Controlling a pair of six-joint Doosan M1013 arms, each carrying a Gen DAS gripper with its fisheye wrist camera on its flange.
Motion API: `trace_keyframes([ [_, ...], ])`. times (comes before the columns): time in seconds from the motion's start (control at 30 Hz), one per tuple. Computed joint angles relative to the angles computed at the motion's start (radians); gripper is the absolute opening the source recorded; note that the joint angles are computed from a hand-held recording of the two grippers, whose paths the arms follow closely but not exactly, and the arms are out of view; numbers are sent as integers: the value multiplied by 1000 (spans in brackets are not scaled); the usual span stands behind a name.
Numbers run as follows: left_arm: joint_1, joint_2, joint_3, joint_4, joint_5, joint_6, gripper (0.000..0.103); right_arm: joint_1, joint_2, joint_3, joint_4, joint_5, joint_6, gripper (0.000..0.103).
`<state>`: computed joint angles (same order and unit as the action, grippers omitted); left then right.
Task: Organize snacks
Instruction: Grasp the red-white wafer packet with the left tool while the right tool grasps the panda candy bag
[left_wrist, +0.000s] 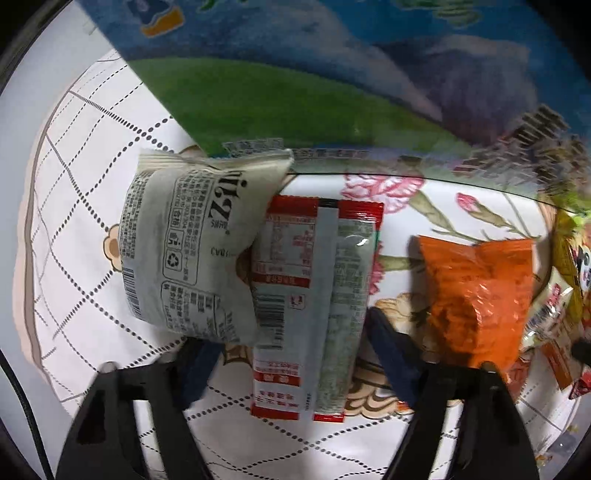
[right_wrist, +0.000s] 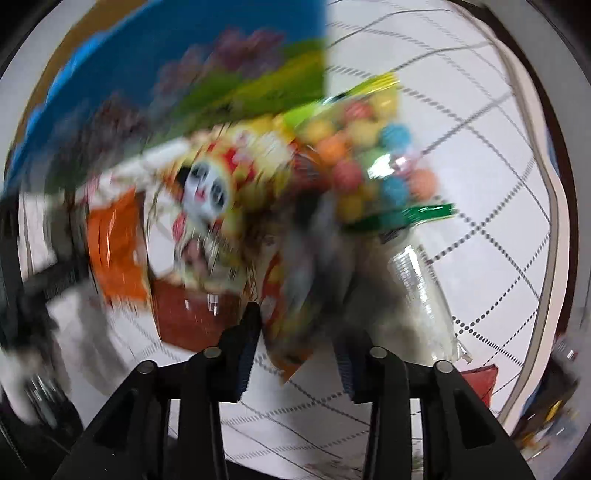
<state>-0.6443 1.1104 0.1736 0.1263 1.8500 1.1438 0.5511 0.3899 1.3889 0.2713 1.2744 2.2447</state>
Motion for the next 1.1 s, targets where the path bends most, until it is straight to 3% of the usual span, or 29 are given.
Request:
trace_keyframes([
  [0.03,-2,-25,49,-2,-30,-5,55,2,-6,5,-9,-17,35,48],
  [0.17,-3,-102,196,-15,-112,-47,46,10,-51,42,-96,-60,215,76],
  [0.3,3,-183,352,-59,-175,-106,46,13,-116,125,-91,-178,377,77],
  [0.4,6,-226,433,-95,-203,-134,46,18,-134,149,-98,-205,395,77],
  [0.53,6,-240,469,-106,-208,-133,46,28,-90,128,-92,-231,407,77],
  [0.67,3,-235,478,-93,-202,-131,49,27,-7,60,-73,-208,396,76],
  [0.73,-17,-253,529,-84,-227,-151,50,28,17,37,-91,-187,390,75],
  [0.83,-22,-240,529,-77,-232,-155,51,35,29,22,-116,-185,365,66],
  [0.97,-29,-187,431,-81,-192,-164,51,36,6,40,-89,-212,270,45],
  [1.0,-30,-183,427,-84,-196,-166,51,32,-4,50,-70,-216,244,36],
  [1.1,-23,-202,468,-92,-223,-163,51,18,-47,91,-13,-243,168,27],
])
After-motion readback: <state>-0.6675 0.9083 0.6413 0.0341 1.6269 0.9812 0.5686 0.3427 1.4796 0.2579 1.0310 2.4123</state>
